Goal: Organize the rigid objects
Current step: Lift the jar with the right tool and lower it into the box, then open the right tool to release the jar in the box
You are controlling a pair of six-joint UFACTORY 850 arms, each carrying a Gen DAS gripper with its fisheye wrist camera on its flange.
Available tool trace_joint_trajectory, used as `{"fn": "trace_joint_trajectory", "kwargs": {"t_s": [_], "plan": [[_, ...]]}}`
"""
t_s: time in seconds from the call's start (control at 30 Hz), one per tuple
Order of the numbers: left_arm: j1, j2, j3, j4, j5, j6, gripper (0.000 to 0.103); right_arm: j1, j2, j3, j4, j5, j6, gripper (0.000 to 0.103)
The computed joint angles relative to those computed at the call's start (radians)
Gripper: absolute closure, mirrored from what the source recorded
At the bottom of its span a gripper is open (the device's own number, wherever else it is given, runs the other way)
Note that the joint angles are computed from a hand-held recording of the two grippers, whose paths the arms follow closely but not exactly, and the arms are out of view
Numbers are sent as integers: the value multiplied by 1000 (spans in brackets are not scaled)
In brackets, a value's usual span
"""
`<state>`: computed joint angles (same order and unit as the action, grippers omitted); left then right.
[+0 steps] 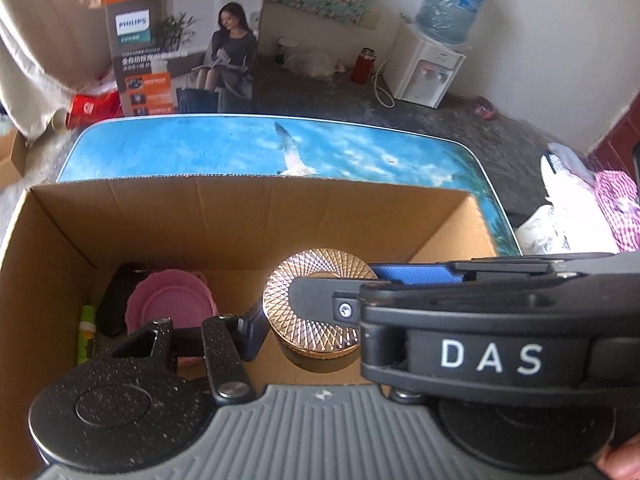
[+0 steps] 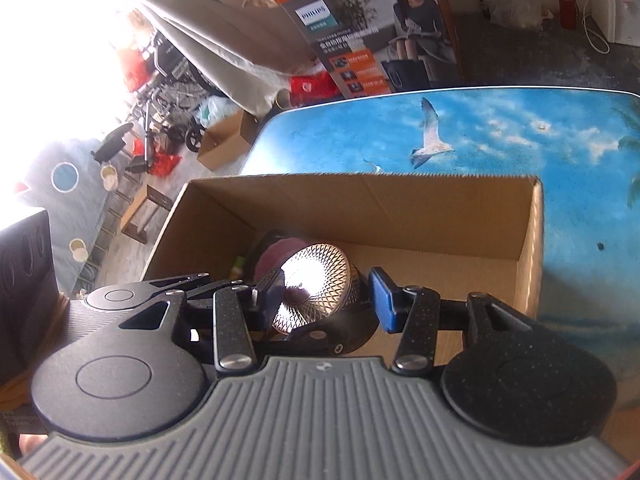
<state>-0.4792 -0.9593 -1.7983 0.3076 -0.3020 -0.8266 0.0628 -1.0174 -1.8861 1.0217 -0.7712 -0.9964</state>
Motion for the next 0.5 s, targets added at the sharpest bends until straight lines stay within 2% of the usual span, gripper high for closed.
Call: {"fn": "trace_joint_trajectory", "kwargs": {"t_s": [0.33, 0.43, 0.5], "plan": [[26, -67, -83, -203, -31, 149, 46, 13, -130, -183, -103, -25, 113, 57], [22, -66, -84, -121, -29, 78, 44, 13, -132, -182, -75, -20, 91, 57], [24, -59, -77, -140, -20, 97, 42, 10, -127, -172, -45, -22, 70, 58]]}}
